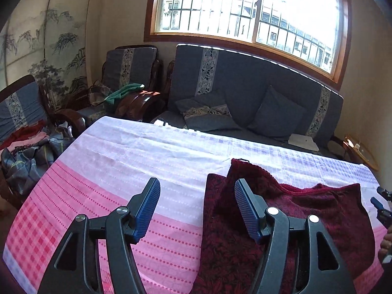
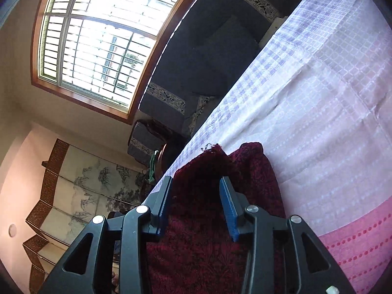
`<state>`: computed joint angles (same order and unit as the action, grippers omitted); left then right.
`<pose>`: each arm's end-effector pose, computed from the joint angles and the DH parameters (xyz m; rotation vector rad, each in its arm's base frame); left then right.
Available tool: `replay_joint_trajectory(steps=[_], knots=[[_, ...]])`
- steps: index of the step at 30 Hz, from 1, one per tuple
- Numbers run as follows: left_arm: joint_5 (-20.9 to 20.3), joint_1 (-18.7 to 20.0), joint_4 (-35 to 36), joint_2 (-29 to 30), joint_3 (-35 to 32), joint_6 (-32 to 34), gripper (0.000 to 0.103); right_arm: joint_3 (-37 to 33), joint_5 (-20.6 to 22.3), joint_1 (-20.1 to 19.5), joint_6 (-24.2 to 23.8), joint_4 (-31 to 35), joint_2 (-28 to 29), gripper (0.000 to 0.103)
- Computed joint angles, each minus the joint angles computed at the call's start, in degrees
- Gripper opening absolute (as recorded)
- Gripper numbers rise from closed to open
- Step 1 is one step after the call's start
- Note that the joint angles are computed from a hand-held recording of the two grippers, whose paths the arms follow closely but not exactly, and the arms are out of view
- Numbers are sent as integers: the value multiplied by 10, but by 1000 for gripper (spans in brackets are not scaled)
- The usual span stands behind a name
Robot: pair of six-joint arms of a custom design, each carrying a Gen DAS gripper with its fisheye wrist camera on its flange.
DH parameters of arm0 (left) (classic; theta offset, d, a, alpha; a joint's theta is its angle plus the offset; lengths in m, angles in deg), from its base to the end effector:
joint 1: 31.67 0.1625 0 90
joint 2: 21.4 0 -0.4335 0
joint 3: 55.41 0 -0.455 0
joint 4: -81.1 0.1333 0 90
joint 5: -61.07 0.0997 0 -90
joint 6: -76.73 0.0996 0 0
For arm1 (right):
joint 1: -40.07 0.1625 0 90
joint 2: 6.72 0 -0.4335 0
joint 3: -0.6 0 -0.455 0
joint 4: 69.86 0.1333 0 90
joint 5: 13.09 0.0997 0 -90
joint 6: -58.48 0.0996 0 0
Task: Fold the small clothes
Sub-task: 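Lay the hem on the collar and open both tools, then pull both tools back from the folded shirt bundle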
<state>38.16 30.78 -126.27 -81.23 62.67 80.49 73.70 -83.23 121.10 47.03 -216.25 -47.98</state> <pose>-0.0510 -0.5844 0.2160 -0.1703 1.9652 -1.2770 0.0338 -0.8578 0.1646 -0.1671 2.7956 -0.6861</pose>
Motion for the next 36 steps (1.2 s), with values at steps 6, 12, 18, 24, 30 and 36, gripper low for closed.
replay_joint_trajectory(steps=[6,12,18,24,30,36], knots=[[20,12,99,43,-33,-16,66,35,-70,20,-84,-24,-29,38],[28,51,232,64,-32,-133,67,43,-142,39,-160,-21,-17,38],[27,42,112,64,7,-84,72,116,-269,42,-252,-76,-34,35],[14,6,-105,92,-40,137,72,113,-242,58,-268,-90,-47,37],[24,36,-67,140,-141,208,72,20,-272,89,-265,-68,25,37],[63,77,136,137,-160,42,72,-47,-340,98,-251,-33,88,36]])
